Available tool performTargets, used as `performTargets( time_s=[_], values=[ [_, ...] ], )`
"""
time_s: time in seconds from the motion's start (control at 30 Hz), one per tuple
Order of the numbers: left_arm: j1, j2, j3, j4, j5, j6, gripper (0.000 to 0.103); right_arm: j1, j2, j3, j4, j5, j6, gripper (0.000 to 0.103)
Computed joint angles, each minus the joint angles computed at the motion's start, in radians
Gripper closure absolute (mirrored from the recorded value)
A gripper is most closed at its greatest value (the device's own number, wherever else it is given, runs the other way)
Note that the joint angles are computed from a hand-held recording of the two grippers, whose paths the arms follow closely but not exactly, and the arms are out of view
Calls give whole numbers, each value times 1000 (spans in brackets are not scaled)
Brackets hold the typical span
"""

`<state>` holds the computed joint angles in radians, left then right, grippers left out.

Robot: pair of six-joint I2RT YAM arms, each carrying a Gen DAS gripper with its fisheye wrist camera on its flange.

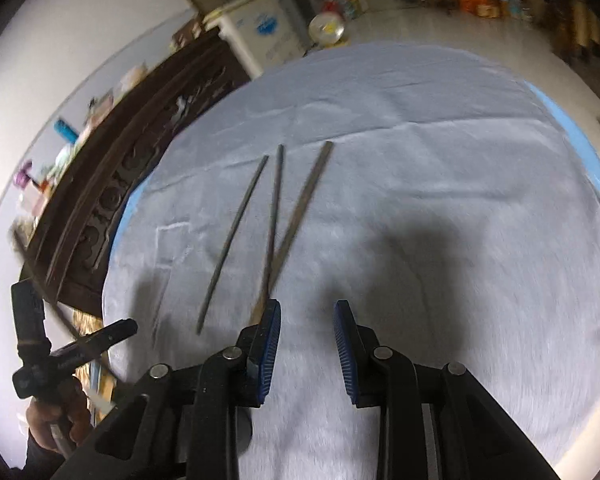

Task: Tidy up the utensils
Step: 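Move the right gripper to a dark chopstick on the cloth and grasp it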

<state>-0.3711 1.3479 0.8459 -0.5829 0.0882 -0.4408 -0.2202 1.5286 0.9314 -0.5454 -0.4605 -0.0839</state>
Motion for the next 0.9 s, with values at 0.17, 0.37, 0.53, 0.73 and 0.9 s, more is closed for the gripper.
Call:
performTargets(
  time_s=[0.17, 0.37, 0.53, 0.73, 0.9],
  values=[
    [17, 56, 24, 5, 19, 28, 52, 129, 287, 321, -123, 42, -10, 73],
    [64, 134, 70, -4, 41, 83, 52, 227, 578, 688, -243, 139, 20, 73],
    [79, 191, 127, -17, 44, 112, 52, 270, 802, 1028, -415, 218, 30, 74],
    [62, 278, 230, -43, 37, 126, 52, 314, 982, 1290, -581, 319, 9, 95],
    [27, 405, 403, -103, 46, 127, 52, 282, 928, 1195, -522, 269, 12, 97]
  ],
)
